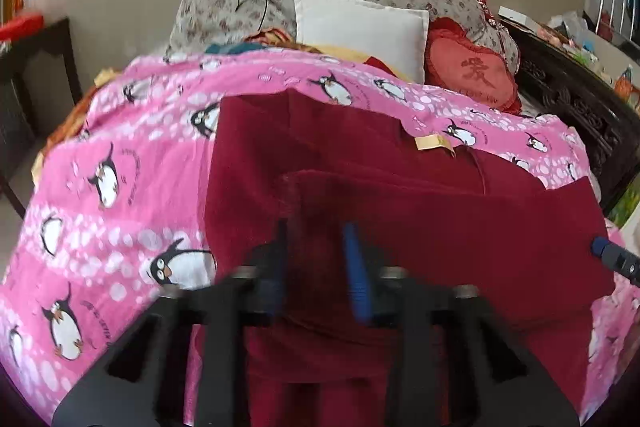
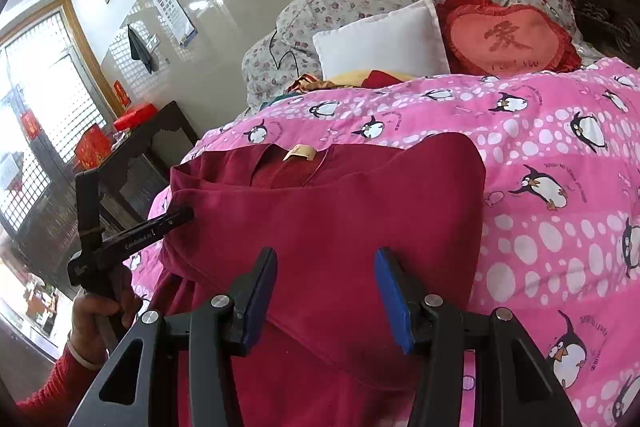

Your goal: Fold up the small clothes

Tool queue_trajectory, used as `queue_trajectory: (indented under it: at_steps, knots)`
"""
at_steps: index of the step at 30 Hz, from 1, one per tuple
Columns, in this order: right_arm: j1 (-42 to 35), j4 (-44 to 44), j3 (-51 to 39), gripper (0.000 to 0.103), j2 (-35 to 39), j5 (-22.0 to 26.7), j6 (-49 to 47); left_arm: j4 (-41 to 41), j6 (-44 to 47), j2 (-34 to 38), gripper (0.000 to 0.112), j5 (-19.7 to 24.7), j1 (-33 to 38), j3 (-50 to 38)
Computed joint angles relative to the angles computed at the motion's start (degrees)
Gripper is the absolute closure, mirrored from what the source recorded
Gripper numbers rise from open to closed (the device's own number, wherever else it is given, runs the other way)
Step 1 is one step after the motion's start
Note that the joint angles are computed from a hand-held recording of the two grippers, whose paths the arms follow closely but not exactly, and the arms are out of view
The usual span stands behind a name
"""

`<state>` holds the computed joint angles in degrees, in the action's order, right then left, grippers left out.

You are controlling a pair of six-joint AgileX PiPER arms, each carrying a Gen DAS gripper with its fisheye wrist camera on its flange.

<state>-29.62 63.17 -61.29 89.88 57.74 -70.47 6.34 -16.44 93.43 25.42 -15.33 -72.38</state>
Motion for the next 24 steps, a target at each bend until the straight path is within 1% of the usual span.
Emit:
queue_trajectory:
  at_steps: [1,3,4,6,8,9,10,11,12,13,14,15,16,17,18,20,21,23,24]
  knots:
    - [0.15,-0.20,-0.18,0.054,0.04,-0.21,0.40,-2.08,1.55,-0.26,0.101,0.17,0.51,-0.30]
    - [0.87,-1.09,-0.61,0.054,-0.34,-1.01,1.42,-10.09,9.02,-0.94,0.103,0.65,2.73,-0.94]
    - [1.20,-1.51,-0.89,0.055,-0.70,-1.37,1.69,-12.09,10.70,-2.15,0.103,0.17,3.89,-0.78]
    - [1.88,-1.48,-1.01,0.054,-1.96,-2.49,1.11,-12.56,10.59,-3.99,0.103,-0.94,5.26,-0.22]
    - [2.73,-1.11,-1.23,0.054,-2.61,-3.89,0.76,-9.01,6.80,-4.29,0.104,-0.85,6.34,-0.82]
    - [3.80,-1.56,-1.45,0.054,-2.61,-5.56,1.16,-7.47,5.17,-3.78,0.104,-0.41,6.61,-1.23]
    - [4.78,-2.51,-1.74,0.054,-2.34,-7.12,1.99,-8.06,5.82,-2.26,0.104,0.40,7.12,-1.93]
    - [6.51,-4.66,-2.09,0.054,-1.71,-9.77,3.50,-10.33,8.20,-1.12,0.104,1.42,7.54,-2.59]
    - [8.65,-8.16,-2.56,0.054,-0.63,-12.89,5.66,-10.90,8.42,0.84,0.103,2.61,7.55,-3.23]
    - [11.21,-13.07,-3.06,0.054,1.08,-16.53,8.55,-9.24,6.35,1.80,0.103,2.50,7.31,-3.17]
    - [12.90,-15.69,-2.70,0.054,1.76,-19.68,9.48,-8.86,5.73,2.32,0.103,1.83,7.27,-2.73]
    - [13.85,-16.02,-1.54,0.054,1.18,-22.43,8.29,-8.72,5.46,2.42,0.102,1.07,7.24,-2.15]
    - [14.39,-17.62,-0.97,0.054,0.11,-23.21,8.87,-8.96,5.60,2.10,0.102,0.34,7.32,-1.54]
    - [14.45,-19.86,-0.95,0.055,-1.25,-22.48,11.10,-9.89,6.54,1.42,0.102,0.50,7.56,-1.16]
    - [13.72,-19.81,-0.55,0.055,-2.64,-21.50,11.08,-10.33,6.91,0.89,0.102,1.14,7.74,-1.06]
    - [10.75,-15.12,2.14,0.055,-7.03,-18.70,5.49,-13.77,10.11,-1.17,0.102,1.89,8.81,0.35]
    - [9.85,-14.53,3.94,0.054,-8.95,-18.64,3.54,-14.84,11.30,-2.29,0.098,2.00,9.21,1.33]
    - [10.71,-18.45,6.59,0.054,-10.11,-21.67,6.01,-15.80,12.16,-4.31,0.092,2.23,9.56,3.34]
    - [11.71,-21.18,7.43,0.054,-9.03,-23.58,7.91,-17.08,13.20,-5.14,0.089,2.50,9.91,4.26]
